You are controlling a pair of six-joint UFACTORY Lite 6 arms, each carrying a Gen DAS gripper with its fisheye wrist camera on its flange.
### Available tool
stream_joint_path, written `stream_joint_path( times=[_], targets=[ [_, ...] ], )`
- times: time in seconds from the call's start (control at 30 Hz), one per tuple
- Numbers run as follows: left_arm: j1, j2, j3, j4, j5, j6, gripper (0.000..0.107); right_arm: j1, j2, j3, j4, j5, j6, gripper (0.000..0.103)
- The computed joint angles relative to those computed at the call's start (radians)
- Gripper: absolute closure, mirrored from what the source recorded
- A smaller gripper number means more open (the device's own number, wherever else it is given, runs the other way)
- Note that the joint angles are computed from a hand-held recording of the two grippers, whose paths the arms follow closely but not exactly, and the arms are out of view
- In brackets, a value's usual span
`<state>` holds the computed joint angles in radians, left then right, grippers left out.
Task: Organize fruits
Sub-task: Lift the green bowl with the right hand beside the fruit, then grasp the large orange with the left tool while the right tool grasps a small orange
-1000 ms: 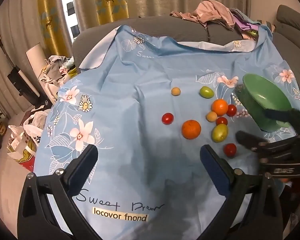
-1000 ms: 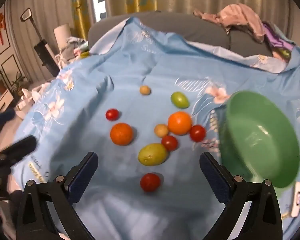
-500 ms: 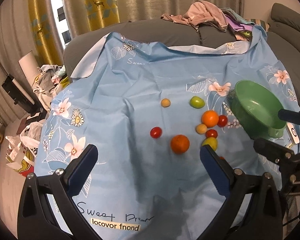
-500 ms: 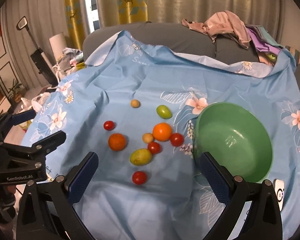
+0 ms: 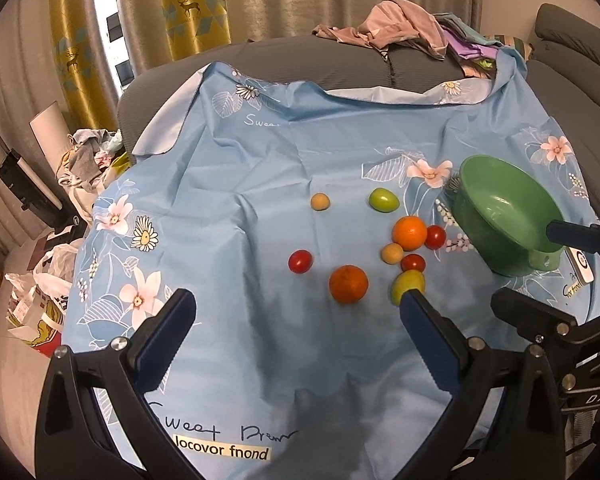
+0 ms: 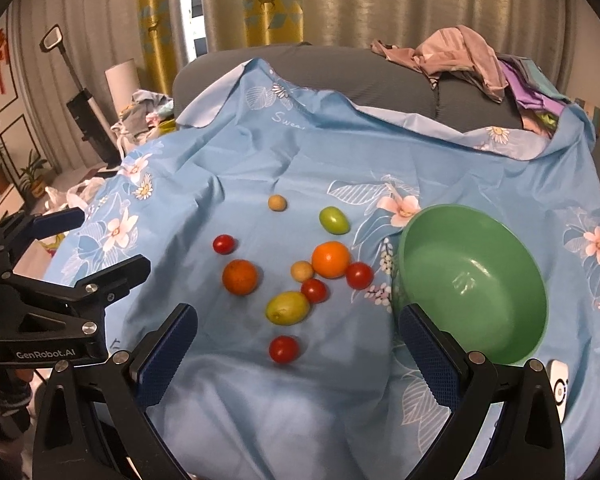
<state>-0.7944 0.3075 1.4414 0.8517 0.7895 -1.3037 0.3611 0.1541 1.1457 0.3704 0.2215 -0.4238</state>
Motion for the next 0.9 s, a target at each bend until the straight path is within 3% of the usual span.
stream_joint_path(
  times=[0.57, 0.73, 0.9],
  targets=[
    [0.0, 0.008, -0.018, -0.005, -0.031, -0.008, 0.005, -0.004, -0.017, -0.03, 0.002, -0.014, 0.005, 0.002],
    [0.016, -0.003, -0.046, -0.021, -0.078, -0.006, 0.005, -0.012, -0.018, -0.038, 0.005, -0.021, -0.002, 0.002],
    [0.039, -0.013, -0.097, -0.038, -0.148, -0.003, 0.005, -0.04, -0.001, -0.037, 0.141, -0.013, -0.145, 0.002]
  ],
)
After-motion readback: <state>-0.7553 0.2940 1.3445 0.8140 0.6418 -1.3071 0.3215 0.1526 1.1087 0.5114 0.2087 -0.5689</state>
